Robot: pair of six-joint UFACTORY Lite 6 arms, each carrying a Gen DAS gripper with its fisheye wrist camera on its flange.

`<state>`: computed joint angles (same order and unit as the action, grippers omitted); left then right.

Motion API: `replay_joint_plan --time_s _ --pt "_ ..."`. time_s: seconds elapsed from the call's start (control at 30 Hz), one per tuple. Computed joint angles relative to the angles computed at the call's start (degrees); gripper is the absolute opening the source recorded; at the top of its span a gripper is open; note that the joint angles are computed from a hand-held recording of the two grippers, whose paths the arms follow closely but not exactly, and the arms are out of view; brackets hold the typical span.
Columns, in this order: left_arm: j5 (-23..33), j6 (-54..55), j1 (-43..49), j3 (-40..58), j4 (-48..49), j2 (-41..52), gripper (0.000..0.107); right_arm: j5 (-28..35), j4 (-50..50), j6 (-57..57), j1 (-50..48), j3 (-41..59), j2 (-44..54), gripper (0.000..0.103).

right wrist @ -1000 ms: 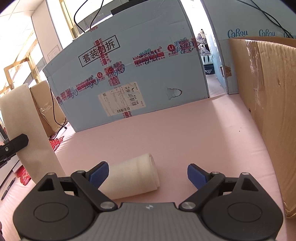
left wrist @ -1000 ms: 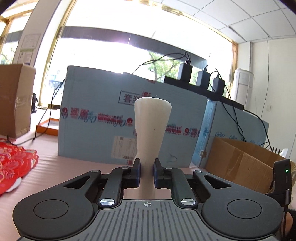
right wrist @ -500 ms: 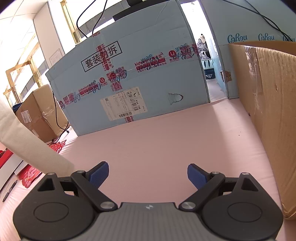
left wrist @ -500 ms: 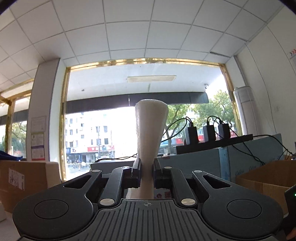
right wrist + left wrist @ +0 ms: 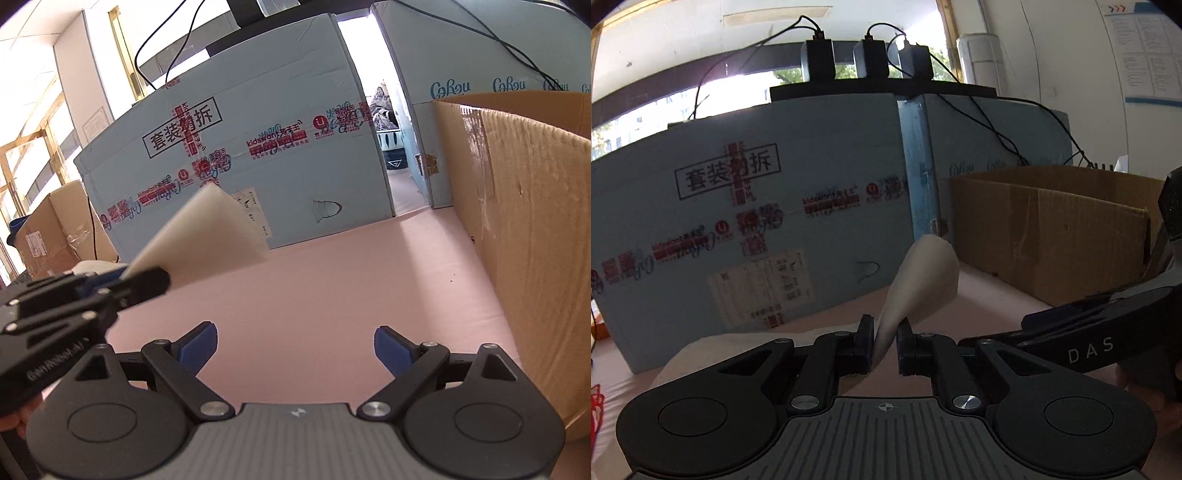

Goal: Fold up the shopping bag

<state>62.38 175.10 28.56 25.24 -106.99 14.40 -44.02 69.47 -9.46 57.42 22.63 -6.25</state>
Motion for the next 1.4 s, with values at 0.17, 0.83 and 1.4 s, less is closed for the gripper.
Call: replay_joint_plan --time_s 0.17,0.83,1.4 --pt "-1.9 -14.7 0.7 5.0 6.5 1.2 0.045 0.6 2.8 -0.6 -1.8 -0.8 -0.9 0.091" --pt "-0.3 -18.6 27.2 17.4 29.8 0.4 0.087 5.4 5.4 -2.4 2.1 -0.4 -3.3 0.093" --pt "-12.6 -14.0 14.7 24.7 29.5 8.8 0.065 3.3 7.3 4.4 15.4 9.2 8.3 0.08"
